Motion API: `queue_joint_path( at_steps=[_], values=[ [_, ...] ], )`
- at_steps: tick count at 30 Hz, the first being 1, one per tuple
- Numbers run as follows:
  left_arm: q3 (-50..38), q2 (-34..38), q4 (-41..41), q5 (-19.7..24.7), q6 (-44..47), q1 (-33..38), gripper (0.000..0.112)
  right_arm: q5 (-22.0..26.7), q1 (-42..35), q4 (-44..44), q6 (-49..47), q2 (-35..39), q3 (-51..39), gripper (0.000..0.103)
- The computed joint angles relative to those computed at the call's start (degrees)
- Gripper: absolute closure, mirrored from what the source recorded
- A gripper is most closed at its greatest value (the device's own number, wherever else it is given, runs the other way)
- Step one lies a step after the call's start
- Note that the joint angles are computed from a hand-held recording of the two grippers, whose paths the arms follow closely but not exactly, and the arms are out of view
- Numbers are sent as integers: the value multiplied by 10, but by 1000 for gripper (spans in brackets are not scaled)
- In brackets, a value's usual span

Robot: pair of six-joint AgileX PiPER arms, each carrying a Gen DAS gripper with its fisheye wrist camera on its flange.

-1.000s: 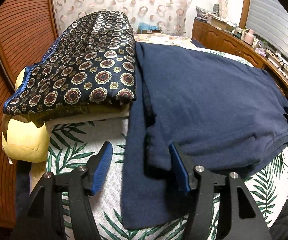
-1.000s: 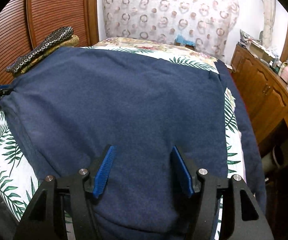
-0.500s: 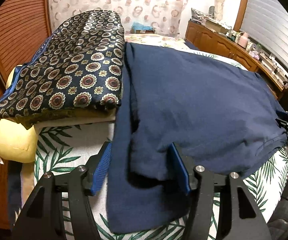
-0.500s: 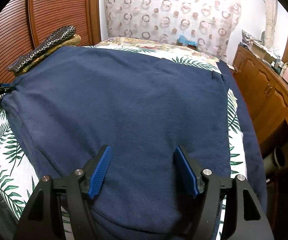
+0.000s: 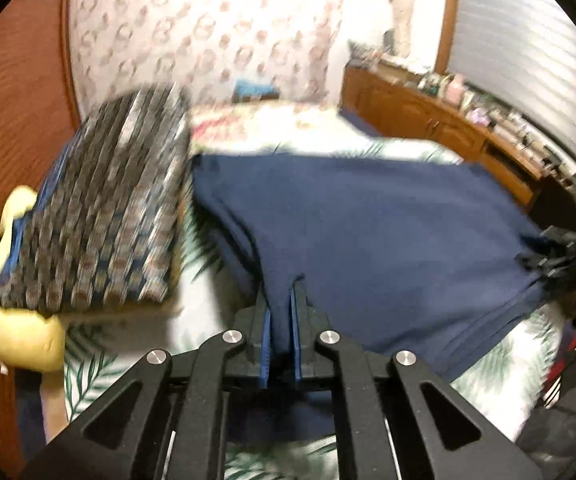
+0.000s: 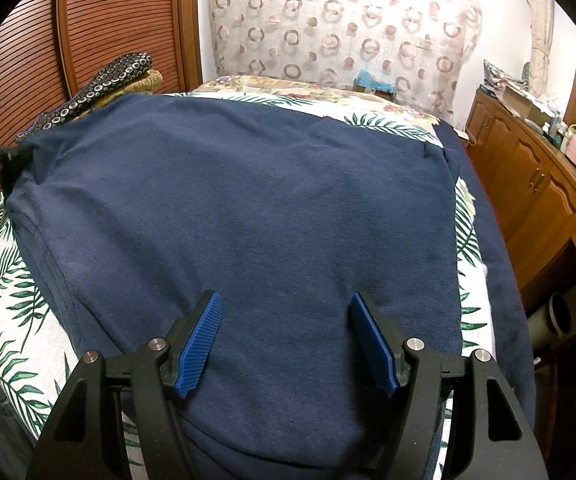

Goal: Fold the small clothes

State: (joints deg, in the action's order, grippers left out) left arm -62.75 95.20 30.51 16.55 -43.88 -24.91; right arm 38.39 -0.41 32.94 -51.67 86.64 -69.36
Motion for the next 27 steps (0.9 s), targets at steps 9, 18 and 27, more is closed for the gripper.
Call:
queue_joint_path(
  at_steps=[9, 18, 27],
  values=[
    [-107, 36, -23, -15, 39, -52, 104, 2, 0, 2, -1, 2, -2, 34],
    [-261, 115, -131, 38, 176, -101, 104, 27, -18, 26, -7, -3, -12, 34],
    [-488, 228, -248, 146, 323, -143, 104, 47, -97, 84, -33, -69, 11, 34]
  ],
)
